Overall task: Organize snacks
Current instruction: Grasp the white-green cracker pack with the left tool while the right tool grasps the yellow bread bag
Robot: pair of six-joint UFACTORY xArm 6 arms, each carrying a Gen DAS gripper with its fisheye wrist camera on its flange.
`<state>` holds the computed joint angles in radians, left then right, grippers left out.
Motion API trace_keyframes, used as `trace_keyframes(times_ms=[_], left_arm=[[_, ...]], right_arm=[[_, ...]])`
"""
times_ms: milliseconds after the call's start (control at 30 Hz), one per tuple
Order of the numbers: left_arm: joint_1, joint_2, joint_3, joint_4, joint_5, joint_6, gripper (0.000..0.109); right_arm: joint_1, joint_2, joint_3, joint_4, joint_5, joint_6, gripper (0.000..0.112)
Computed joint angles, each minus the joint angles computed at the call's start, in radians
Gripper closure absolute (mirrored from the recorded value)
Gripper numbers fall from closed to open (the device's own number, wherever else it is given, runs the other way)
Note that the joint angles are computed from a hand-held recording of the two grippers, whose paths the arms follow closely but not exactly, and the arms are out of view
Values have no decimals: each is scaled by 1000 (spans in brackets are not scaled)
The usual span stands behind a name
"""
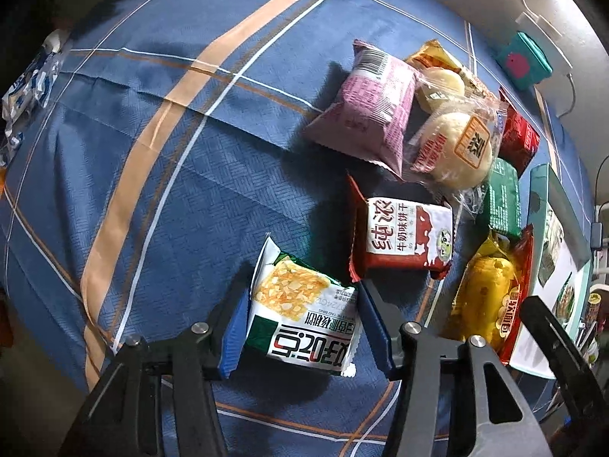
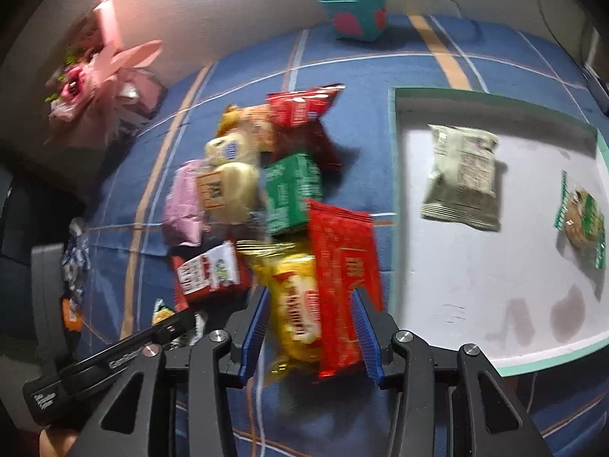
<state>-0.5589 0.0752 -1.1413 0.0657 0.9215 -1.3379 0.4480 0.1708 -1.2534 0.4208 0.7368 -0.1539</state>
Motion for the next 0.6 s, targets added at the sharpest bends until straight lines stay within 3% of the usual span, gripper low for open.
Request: trace_keyframes(times_ms=[433, 600], left_arm=[[15, -83, 18, 19, 86, -17, 52], [12, -61, -1, 18, 90, -14, 52]], right_arm=[[29, 21, -23, 45, 34, -48, 65], [40, 34, -28, -93, 27, 41, 65]])
